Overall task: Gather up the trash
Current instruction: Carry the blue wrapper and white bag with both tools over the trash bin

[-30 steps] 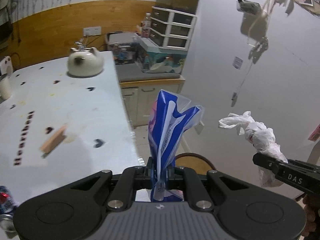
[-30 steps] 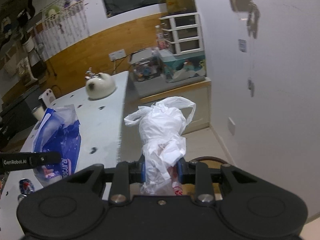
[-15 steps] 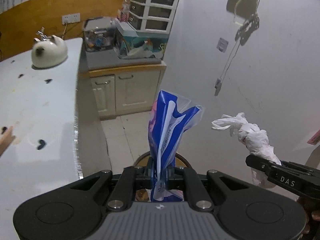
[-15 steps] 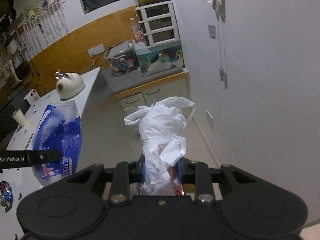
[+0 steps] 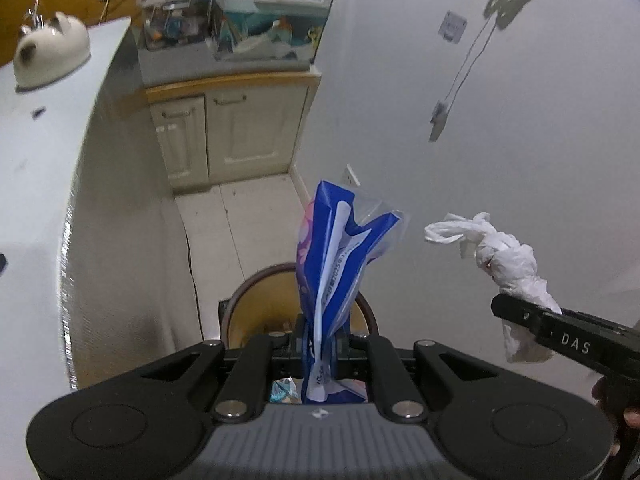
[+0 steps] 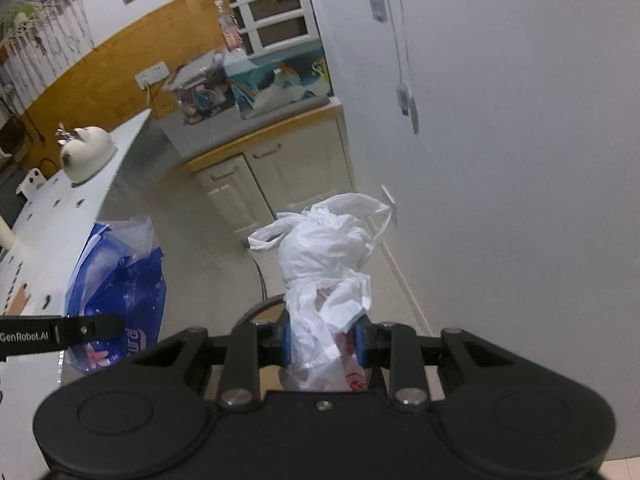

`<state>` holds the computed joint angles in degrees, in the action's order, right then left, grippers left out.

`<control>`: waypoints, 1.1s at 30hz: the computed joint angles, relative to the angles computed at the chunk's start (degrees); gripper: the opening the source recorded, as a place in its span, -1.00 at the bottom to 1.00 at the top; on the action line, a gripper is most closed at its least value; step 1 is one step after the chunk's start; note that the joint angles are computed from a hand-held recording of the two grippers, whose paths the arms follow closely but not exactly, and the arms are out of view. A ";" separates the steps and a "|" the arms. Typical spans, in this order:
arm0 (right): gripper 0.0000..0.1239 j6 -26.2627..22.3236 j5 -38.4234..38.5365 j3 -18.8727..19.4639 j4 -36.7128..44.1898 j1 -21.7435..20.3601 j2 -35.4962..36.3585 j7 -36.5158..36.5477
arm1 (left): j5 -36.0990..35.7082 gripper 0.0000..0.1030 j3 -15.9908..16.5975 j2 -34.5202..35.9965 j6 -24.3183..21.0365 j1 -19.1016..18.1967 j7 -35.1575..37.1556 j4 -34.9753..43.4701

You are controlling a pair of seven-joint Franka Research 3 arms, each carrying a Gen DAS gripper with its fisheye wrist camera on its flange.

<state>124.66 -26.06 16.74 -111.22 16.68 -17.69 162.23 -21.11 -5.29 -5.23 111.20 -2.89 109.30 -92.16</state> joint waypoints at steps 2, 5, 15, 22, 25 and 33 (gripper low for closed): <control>-0.53 0.46 0.55 -0.53 -0.85 -0.10 0.11 0.01 | 0.43 -0.80 -0.08 0.93 -0.81 0.06 -0.73 0.18; -0.53 0.86 1.61 -1.28 -2.01 -0.28 0.58 -0.32 | 1.72 -0.80 -0.39 2.62 -1.43 0.32 -1.30 0.81; -0.53 5.01 8.53 -4.96 -1.90 0.60 7.12 -4.65 | 3.58 -0.80 -1.68 9.68 -3.61 1.88 -6.06 4.82; -0.50 8.33 16.68 -8.15 3.84 2.94 16.13 -15.83 | 4.45 -0.80 -2.44 13.19 -4.06 3.13 -9.46 6.63; -0.48 7.69 19.53 -9.30 7.31 3.80 20.48 -19.99 | 5.31 -0.80 -2.73 14.77 -4.18 3.50 -10.65 7.36; -0.18 6.13 19.77 -12.21 11.65 5.48 27.05 -23.02 | 5.50 -0.79 -4.01 18.31 -2.18 3.52 -14.48 7.85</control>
